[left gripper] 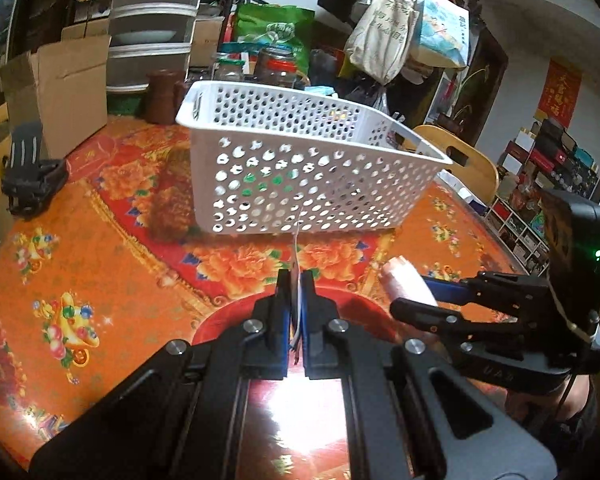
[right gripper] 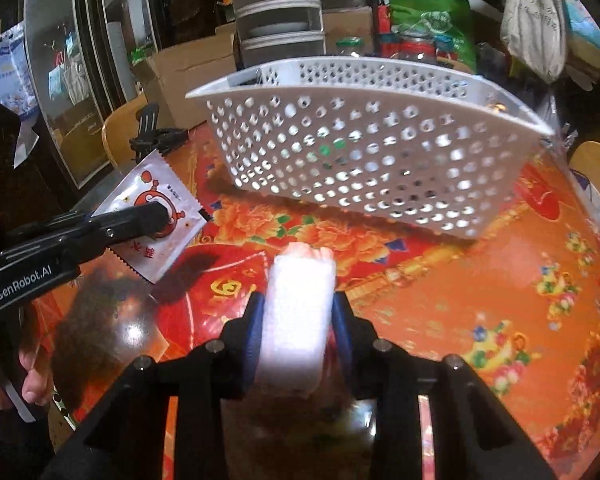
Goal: Organize soft objects
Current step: 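Grasp the white printed packet with the left tool while the right tool grasps the white foam block, then carry the printed packet and foam block over the basket and lower them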
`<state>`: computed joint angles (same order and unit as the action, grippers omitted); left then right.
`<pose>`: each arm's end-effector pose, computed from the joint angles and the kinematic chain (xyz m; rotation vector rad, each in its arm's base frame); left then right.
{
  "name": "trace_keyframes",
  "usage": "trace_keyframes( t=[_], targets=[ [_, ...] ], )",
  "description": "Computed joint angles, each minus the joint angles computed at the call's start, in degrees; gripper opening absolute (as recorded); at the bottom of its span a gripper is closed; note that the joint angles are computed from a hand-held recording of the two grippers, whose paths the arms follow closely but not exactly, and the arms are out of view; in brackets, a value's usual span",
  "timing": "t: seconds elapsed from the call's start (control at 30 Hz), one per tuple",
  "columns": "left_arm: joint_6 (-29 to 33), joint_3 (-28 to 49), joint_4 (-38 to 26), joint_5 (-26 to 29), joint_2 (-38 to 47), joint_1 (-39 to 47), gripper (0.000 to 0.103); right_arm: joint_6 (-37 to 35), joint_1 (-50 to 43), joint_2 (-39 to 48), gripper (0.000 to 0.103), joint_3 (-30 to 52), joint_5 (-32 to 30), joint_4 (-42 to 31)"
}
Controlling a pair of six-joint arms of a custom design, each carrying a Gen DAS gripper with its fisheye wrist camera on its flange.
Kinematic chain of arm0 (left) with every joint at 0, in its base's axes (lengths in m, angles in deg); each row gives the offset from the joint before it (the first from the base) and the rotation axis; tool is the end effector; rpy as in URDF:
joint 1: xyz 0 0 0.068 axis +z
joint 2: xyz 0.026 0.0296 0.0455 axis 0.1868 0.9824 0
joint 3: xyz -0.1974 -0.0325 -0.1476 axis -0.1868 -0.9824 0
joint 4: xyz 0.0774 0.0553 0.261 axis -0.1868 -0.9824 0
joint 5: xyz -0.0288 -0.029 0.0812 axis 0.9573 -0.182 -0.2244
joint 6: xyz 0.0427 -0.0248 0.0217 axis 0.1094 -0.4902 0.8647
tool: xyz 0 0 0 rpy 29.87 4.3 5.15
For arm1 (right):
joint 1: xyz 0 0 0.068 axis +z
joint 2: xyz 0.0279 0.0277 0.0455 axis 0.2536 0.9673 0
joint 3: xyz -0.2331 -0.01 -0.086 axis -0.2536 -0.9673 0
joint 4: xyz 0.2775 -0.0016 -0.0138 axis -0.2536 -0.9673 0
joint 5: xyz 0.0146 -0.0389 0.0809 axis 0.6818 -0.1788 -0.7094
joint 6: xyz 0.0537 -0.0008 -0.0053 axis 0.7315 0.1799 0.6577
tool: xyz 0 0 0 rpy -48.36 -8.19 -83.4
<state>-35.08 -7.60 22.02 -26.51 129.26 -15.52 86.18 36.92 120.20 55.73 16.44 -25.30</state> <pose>0.2165 -0.1075 0.0498 0.1900 2.2576 -0.4279 0.2199 0.0930 0.0235 -0.3965 2.3426 0.3248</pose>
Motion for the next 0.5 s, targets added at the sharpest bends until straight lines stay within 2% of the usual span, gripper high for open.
trace_keyframes(
  t=[0.2,0.5],
  targets=[
    [-0.55,-0.97,-4.5,-3.16,-6.65,-3.56,0.003,-2.12,-3.8,-10.92,0.033,-5.81,-1.5,-2.72],
    [-0.85,-2.03,-12.54,-6.39,-17.37,-6.56,0.003,-4.47,-7.4,-32.45,0.033,-11.61,-3.1,-14.49]
  ],
)
